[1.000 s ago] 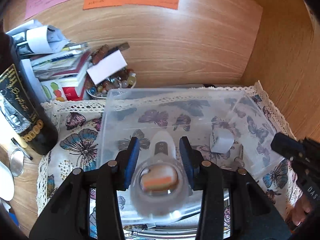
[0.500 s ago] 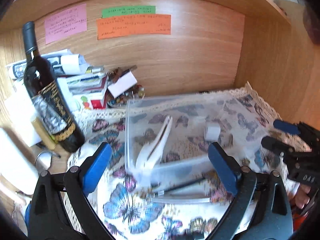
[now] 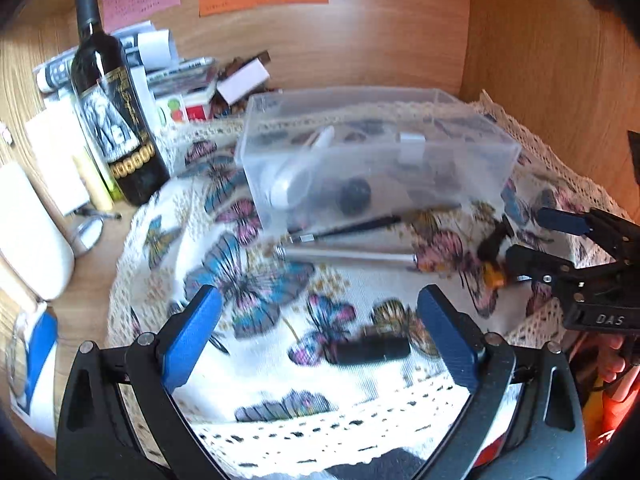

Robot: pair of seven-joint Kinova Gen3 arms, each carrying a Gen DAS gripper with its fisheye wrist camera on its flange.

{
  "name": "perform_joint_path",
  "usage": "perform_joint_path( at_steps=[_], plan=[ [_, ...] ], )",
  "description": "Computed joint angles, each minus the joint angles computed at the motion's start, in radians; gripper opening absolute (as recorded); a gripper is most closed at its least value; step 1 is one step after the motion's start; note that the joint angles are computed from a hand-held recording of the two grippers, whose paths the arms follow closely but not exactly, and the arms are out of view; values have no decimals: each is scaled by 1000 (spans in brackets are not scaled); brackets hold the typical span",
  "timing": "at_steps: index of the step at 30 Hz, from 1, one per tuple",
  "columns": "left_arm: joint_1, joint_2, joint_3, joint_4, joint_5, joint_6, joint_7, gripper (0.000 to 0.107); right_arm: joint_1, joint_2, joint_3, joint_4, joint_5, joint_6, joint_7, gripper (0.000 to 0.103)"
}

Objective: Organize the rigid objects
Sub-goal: 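Grasp the black USB stick with the left tool while the right tool grasps the perfume bottle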

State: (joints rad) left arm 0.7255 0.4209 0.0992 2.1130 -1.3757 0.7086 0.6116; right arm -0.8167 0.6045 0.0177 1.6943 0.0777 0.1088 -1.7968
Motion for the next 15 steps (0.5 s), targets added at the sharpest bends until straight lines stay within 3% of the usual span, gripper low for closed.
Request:
perform_joint_path(
  at_steps=[2, 6, 10, 13, 15],
  plan=[
    [-1, 16, 7, -3, 18, -12, -3, 100, -1, 22, 1, -21, 3, 34, -10, 81],
    [27, 37, -4, -3, 32, -17, 13, 100, 68, 22, -73, -12, -14, 21, 13, 81],
    [16, 32, -17, 26, -31, -99, 72, 100, 111, 13, -131, -10, -12, 39, 53, 61],
    [12, 38, -20, 33, -58, -113, 108, 97, 90, 11, -121, -10, -3, 57, 72, 60],
    [13, 47, -15, 28, -56, -100, 113, 90, 48, 10, -84, -3, 10, 55, 72, 59]
  ],
)
